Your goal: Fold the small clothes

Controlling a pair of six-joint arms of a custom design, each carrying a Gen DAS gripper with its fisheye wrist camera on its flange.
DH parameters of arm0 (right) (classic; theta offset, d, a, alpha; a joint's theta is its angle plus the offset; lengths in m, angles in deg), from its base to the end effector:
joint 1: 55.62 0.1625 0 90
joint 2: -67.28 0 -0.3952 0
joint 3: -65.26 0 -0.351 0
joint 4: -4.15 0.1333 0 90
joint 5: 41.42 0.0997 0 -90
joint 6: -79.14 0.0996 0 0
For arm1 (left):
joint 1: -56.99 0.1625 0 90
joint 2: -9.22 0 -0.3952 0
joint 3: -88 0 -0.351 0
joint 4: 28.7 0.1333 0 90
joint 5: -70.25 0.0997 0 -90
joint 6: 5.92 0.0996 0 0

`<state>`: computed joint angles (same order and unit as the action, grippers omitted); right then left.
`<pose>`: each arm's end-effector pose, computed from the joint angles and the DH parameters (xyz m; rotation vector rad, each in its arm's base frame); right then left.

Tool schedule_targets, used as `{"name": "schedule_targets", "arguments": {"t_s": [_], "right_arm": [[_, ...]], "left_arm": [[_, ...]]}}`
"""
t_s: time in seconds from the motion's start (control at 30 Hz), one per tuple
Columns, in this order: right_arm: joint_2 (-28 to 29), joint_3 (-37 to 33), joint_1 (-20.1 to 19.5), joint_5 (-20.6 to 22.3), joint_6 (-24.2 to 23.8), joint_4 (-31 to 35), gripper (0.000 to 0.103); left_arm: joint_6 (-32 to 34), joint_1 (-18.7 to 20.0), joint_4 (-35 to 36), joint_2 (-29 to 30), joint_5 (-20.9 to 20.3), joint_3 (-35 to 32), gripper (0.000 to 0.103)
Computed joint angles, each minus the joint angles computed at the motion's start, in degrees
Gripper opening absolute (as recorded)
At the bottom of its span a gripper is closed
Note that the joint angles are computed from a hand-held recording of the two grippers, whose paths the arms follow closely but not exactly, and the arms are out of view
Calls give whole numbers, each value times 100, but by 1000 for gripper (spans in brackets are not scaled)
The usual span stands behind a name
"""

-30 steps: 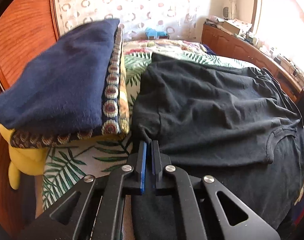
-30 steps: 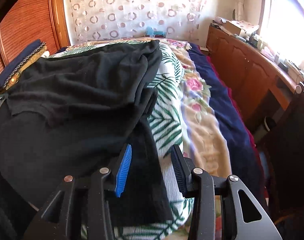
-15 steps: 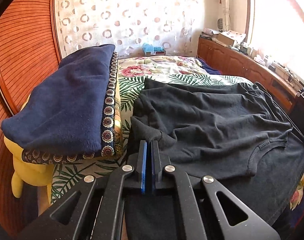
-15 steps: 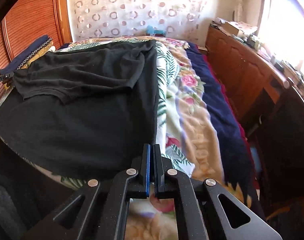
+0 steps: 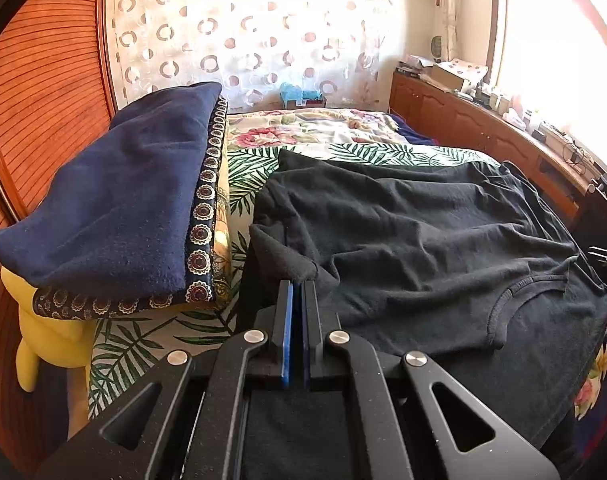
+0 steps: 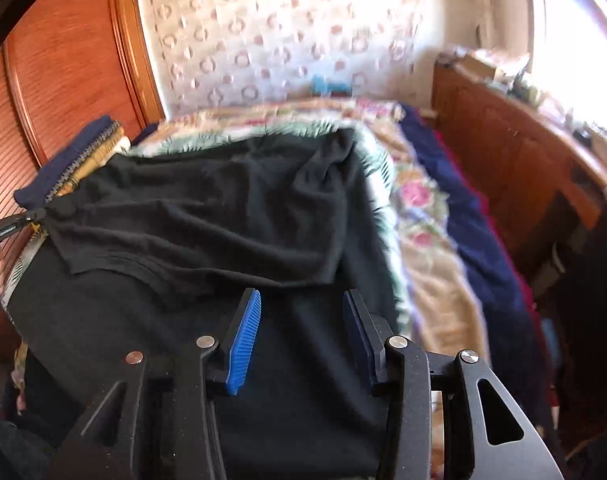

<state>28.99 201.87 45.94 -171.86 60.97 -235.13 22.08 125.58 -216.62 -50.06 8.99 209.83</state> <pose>0.1437 -0.3596 0.0898 0.1921 -2.2360 1.0047 -0.0122 -0.5275 0.1773 0.8624 2.3650 -0.7617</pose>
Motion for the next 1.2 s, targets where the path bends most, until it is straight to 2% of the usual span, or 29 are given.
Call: {"name": "schedule_targets", "arguments": {"t_s": [0.13, 0.23, 0.3, 0.33, 0.37, 0.4, 0.47, 0.67, 0.83, 1.03, 1.13, 1.2], "right_arm": [[-80, -318, -175, -30, 243, 651, 44], [-165, -368, -231, 63, 375, 867, 44], [-160, -468, -237, 27, 270, 959, 30], [-175, -433, -277, 184, 186, 945, 13], [-259, -406, -323, 349, 73, 983, 8], [-243, -375, -336, 490, -79, 896, 7], [-154, -390, -272, 422, -341, 671, 5], [-161, -170, -31, 520, -703, -314, 4], [-465, 196, 333, 470, -752, -448, 4], [-786, 783, 713, 440, -681, -816, 4], [-728, 1126, 1007, 197, -664, -1171, 4], [-490, 1256, 977, 131, -746, -1505, 4]], "left_arm": [[16, 1, 3, 23, 31, 0, 5], [16, 15, 16, 44, 18, -6, 5], [34, 0, -33, 90, 63, -11, 5], [40, -2, -53, 95, 50, -4, 5], [43, -5, -65, 95, 22, 4, 5], [55, -19, -100, 93, 5, 19, 4], [57, -27, -120, 52, -88, 47, 4], [-22, -207, -446, -372, -397, 380, 3], [-113, -372, -614, -890, -625, 774, 3], [-316, -483, -587, -1508, -677, 1250, 3], [-394, -473, -444, -1872, -677, 1483, 3], [-359, -417, -443, -1917, -536, 1605, 3]]}}
